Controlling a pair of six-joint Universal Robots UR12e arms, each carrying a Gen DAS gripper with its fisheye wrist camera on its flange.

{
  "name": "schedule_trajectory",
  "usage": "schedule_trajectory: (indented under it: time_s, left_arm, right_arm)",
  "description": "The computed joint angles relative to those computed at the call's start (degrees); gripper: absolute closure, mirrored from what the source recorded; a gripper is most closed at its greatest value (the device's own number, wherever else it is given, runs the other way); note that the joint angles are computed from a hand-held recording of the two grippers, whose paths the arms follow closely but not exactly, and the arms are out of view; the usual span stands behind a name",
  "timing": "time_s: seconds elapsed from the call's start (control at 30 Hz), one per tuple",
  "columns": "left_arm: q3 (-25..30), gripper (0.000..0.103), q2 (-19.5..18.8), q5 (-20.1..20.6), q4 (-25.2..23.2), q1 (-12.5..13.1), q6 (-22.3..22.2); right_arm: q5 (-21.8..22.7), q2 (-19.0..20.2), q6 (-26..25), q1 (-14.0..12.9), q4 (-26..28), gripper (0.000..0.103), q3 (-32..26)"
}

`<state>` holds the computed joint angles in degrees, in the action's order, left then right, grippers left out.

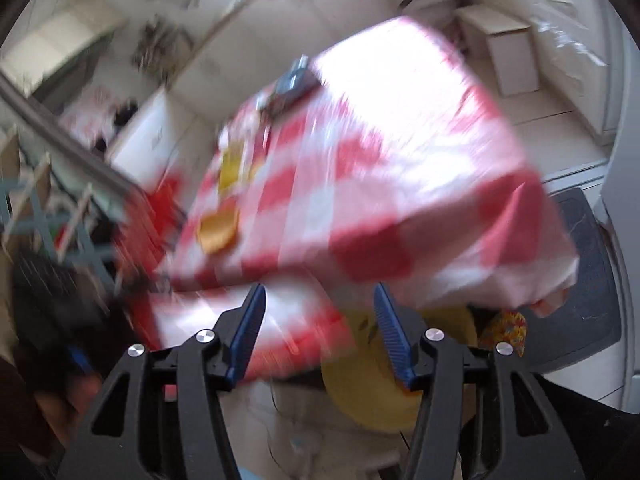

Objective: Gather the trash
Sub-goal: 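Lower wrapper and peel over the yellow bucket and open both tools, then move the left tool to the remaining orange peel on the table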

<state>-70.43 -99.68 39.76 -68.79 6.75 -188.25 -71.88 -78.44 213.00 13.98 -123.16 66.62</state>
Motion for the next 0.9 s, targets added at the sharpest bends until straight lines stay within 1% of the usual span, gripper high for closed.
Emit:
schedule_trajectory:
  time_s: [0.1, 0.13, 0.17, 0.2, 0.27, 0.3, 0.33, 0.37, 0.5, 0.63, 0.9]
  left_arm:
    - [-0.5, 0.102, 0.1, 3.8, -3.9, -1.5, 2.6]
    - [-0.3, 0.102, 0.0, 4.9, -5.2, -2.0, 3.6]
    - [0.1, 0.1, -0.1, 6.9, -7.5, -2.7, 5.7]
    - [0.2, 0.098, -0.2, 8.1, -8.6, -3.1, 6.9]
    - [0.4, 0.077, -0.3, 11.5, -10.8, -4.0, 8.3]
    - [0.1, 0.072, -0.1, 12.4, -10.6, -4.2, 8.2]
    - [-0.2, 0.064, 0.0, 13.2, -10.3, -4.4, 8.0]
    - [-0.3, 0.059, 0.0, 13.8, -10.1, -4.5, 7.8]
    - [-0.6, 0.055, 0.4, 15.9, -9.3, -4.6, 7.9]
    - [-1.0, 0.05, 1.1, 17.1, -6.8, -4.2, 7.3]
    - [-0.6, 0.045, 1.2, 19.0, -3.9, -2.9, 4.3]
  right_arm:
    - [-0.3, -0.6, 2.8, -0.5, -4.1, 0.044, 1.7]
    - [-0.2, -0.6, 3.1, -0.5, -4.4, 0.044, 1.8]
    - [-0.3, -0.5, 3.3, -0.5, -4.5, 0.044, 1.8]
    - [-0.4, -0.4, 3.1, -0.5, -4.3, 0.044, 1.7]
    - [-0.8, -0.5, 3.0, -0.4, -4.7, 0.044, 1.9]
    - [-1.0, -0.5, 3.2, -0.3, -5.1, 0.044, 2.0]
    - [-1.0, -0.5, 3.4, -0.4, -5.2, 0.044, 2.0]
    - [-1.2, -0.5, 3.6, -0.4, -5.4, 0.044, 2.0]
    - [-1.4, -0.5, 3.9, -0.4, -5.5, 0.044, 2.0]
    - [-1.4, -0.3, 4.3, -0.5, -5.4, 0.043, 2.0]
    - [-0.2, -0.9, 8.1, -1.3, -7.0, 0.042, 3.3]
